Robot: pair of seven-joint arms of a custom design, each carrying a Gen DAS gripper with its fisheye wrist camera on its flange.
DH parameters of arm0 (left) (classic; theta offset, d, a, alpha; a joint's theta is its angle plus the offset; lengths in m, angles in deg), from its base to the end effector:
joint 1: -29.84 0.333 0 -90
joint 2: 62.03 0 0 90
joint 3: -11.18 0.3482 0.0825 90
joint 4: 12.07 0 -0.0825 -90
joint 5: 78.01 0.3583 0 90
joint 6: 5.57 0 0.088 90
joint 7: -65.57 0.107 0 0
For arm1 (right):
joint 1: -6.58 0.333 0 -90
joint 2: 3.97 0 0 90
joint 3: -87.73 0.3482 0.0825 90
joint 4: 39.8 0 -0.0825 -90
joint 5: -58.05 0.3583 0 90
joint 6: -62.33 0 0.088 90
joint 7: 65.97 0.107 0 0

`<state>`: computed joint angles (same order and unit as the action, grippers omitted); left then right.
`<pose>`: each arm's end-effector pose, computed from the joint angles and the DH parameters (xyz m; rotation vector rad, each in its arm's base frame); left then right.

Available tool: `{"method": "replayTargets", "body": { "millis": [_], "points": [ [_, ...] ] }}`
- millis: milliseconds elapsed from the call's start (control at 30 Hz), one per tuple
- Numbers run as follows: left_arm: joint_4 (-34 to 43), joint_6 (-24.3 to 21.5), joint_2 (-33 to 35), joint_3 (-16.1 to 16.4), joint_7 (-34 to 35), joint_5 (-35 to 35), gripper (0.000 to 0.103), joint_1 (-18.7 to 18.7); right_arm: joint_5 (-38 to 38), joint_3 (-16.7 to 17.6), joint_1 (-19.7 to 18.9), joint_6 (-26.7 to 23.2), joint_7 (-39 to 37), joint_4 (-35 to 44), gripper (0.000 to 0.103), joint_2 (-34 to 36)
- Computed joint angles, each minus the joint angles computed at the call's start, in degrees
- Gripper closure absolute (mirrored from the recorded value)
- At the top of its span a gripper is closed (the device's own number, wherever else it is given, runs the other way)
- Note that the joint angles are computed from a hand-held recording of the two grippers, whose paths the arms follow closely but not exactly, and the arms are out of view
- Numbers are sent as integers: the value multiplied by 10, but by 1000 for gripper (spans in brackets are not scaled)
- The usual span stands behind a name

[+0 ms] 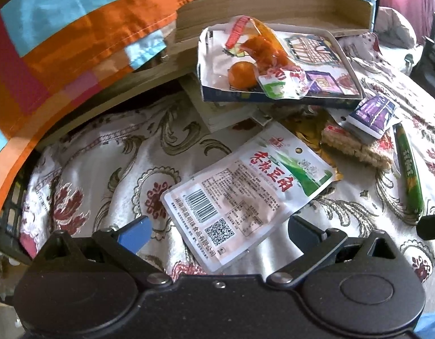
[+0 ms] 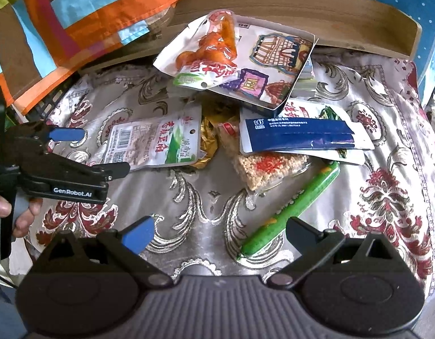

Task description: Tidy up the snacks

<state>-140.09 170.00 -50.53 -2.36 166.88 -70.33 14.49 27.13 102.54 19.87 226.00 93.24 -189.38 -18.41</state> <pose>0.5046 -0.2836 0.4072 -0.9897 2.4821 -0.7025 0.3632 0.2291 0.4321 -1.6405 2.0600 -0.4133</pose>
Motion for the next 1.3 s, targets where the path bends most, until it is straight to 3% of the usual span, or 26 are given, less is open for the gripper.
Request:
{"method": "replayTargets", "body": {
  "millis": [233,367,567,667,867,933,1033,1167,1300],
  "points": [
    [17,5,17,-17,81,8,1,18,-25,6,-7,10,20,11,2,15],
    [45,-14,44,-83,212,-25,1,78,-48,6,-9,14,38,22,2,28],
    [91,-61,80,-146,382,-86,1,131,-65,-2,0,5,61,30,3,33],
    [114,-96,92,-158,438,-115,1,138,-68,-7,2,7,72,31,4,35],
    [165,-185,110,-166,534,-175,1,137,-76,-12,4,3,90,40,4,42],
    [182,-216,116,-154,551,-183,1,124,-78,-14,7,1,94,44,4,45],
    [193,-220,126,-143,585,-202,1,108,-80,-16,11,-6,100,50,4,49],
    [215,-232,134,-104,552,-218,1,67,-78,-21,18,-16,102,55,4,51],
    [213,-240,130,-105,549,-265,21,72,-80,-24,21,-19,106,57,4,53]
  ]
}}
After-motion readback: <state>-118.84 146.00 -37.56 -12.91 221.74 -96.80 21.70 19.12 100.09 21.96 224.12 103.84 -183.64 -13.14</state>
